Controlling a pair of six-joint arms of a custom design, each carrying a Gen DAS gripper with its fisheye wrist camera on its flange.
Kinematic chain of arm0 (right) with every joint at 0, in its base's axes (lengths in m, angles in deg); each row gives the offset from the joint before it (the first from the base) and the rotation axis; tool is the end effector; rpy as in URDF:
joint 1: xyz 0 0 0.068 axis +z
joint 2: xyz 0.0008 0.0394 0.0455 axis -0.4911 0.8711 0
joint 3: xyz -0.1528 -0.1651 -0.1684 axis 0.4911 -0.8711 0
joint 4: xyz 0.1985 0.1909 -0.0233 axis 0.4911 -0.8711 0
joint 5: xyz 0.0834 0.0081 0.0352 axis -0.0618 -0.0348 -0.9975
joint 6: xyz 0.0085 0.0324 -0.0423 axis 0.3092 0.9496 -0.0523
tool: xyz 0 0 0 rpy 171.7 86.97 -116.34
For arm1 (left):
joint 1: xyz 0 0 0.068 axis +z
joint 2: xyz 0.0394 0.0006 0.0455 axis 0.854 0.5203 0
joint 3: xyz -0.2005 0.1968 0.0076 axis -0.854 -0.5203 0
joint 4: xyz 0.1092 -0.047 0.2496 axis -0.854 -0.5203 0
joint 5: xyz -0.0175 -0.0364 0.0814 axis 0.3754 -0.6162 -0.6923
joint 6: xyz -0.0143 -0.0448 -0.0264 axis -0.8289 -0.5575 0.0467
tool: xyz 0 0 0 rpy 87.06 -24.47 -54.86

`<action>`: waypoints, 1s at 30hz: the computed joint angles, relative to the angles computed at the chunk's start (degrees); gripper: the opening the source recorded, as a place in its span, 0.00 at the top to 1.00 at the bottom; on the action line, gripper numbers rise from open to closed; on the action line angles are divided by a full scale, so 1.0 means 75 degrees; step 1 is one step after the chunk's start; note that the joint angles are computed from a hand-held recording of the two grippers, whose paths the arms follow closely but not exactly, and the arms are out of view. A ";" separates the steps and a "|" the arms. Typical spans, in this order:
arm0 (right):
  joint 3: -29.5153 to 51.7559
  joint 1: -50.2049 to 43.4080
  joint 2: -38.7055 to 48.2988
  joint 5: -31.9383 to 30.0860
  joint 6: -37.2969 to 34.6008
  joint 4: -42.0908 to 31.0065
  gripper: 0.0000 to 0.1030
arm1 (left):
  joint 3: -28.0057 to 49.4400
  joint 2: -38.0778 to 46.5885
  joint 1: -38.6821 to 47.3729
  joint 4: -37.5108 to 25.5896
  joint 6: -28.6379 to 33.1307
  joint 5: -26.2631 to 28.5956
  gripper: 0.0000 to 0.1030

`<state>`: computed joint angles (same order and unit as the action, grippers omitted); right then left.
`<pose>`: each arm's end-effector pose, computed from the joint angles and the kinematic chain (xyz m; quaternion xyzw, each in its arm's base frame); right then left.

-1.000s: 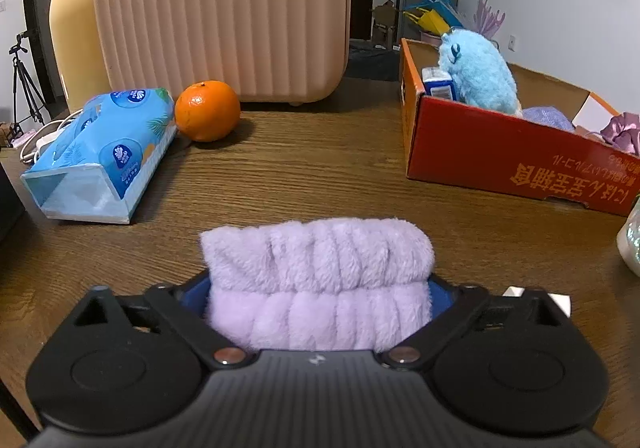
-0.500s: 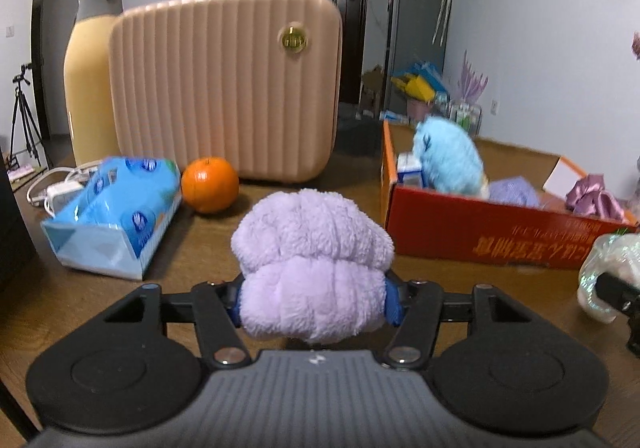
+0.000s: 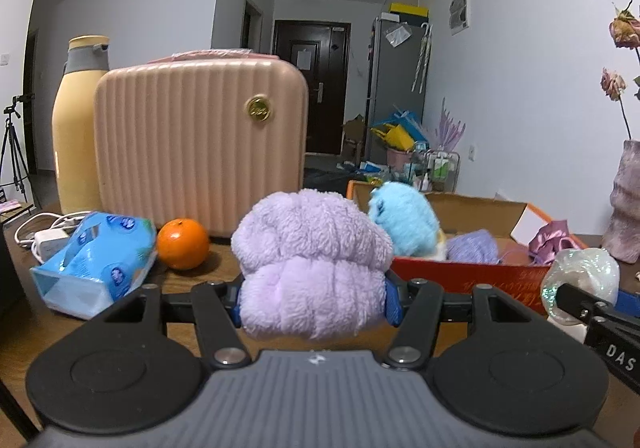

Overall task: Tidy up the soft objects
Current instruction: 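Lift and carry the plastic bag and lavender hair band in both grippers over the box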

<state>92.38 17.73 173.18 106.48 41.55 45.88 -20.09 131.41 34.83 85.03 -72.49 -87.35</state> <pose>0.2288 0.1996 -0.0172 0.1749 0.7793 -0.0987 0.5936 0.3136 -0.1377 0.0091 0.1352 0.8093 -0.1306 0.5565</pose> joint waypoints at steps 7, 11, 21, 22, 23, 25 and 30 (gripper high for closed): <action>-0.0079 -0.0393 0.0160 -0.0127 -0.0572 0.0848 0.62 | 0.0356 0.0041 -0.0464 -0.0078 -0.0262 -0.0178 0.41; -0.0073 -0.0658 0.0304 -0.0274 -0.1039 0.1418 0.62 | 0.0641 0.0144 -0.0779 -0.0131 -0.0315 -0.0360 0.41; -0.0014 -0.1419 0.0616 -0.0797 -0.1969 0.2525 0.62 | 0.1604 0.0475 -0.1300 -0.0621 -0.0374 -0.0674 0.41; -0.0002 -0.1496 0.0642 -0.0856 -0.2045 0.2599 0.62 | 0.1689 0.0508 -0.1319 -0.0657 -0.0375 -0.0680 0.41; 0.0019 -0.1589 0.0673 -0.0927 -0.2131 0.2679 0.62 | 0.1801 0.0546 -0.1353 -0.0715 -0.0379 -0.0699 0.41; 0.0049 -0.1734 0.0731 -0.1042 -0.2270 0.2829 0.62 | 0.1985 0.0613 -0.1418 -0.0799 -0.0392 -0.0750 0.41; 0.0177 -0.2076 0.0853 -0.1312 -0.2576 0.3095 0.62 | 0.2601 0.0841 -0.1567 -0.1098 -0.0411 -0.0888 0.41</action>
